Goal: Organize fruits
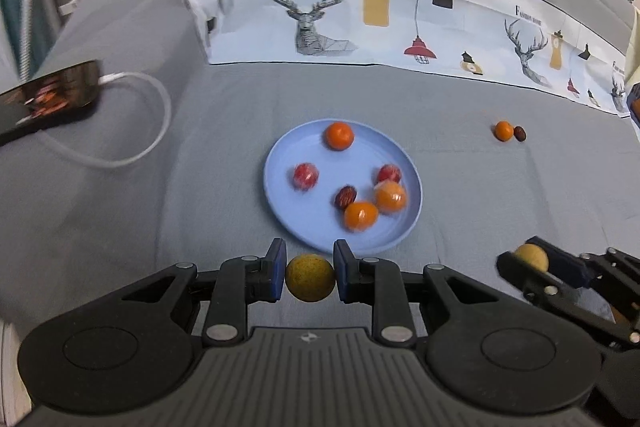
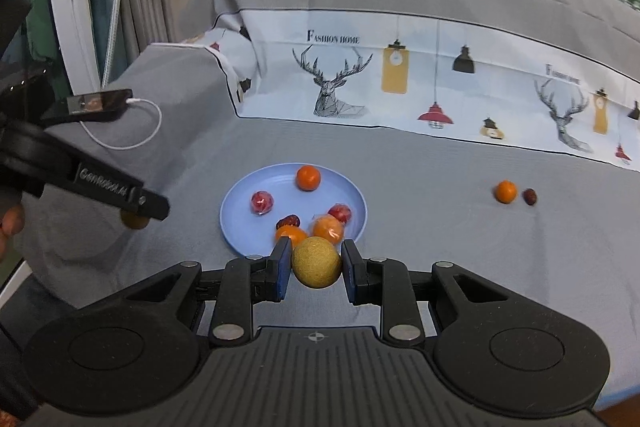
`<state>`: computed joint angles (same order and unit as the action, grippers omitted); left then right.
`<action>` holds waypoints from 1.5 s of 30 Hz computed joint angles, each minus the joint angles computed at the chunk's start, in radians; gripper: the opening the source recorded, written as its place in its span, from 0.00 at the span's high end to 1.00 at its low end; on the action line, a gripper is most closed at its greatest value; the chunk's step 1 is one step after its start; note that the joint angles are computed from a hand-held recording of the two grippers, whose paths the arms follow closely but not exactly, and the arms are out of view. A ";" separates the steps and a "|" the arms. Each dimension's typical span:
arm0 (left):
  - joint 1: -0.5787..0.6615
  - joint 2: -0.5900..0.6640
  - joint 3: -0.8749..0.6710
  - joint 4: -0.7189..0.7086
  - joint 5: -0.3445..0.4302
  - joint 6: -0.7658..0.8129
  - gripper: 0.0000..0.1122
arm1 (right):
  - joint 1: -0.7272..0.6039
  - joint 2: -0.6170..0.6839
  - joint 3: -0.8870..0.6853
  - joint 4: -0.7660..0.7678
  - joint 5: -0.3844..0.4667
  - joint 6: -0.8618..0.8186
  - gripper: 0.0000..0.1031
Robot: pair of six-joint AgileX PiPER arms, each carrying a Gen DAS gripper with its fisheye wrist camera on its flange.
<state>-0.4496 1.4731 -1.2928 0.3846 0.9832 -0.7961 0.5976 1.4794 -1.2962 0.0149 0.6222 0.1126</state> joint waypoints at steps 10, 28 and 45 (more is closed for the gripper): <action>0.142 0.282 -0.194 -0.050 -0.086 0.158 0.75 | -0.030 0.348 -0.269 0.072 -0.032 -0.145 0.73; 0.217 0.529 -0.379 -0.024 -0.158 0.194 0.09 | -0.057 0.717 -0.659 0.114 0.042 -0.316 0.40; -0.016 0.094 -0.014 0.056 0.094 0.030 0.09 | 0.000 0.178 -0.172 0.079 0.188 -0.056 0.02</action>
<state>-0.4652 1.5673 -1.3068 0.4406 1.0768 -0.7662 0.5976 1.6578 -1.4682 0.0944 0.8098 0.0567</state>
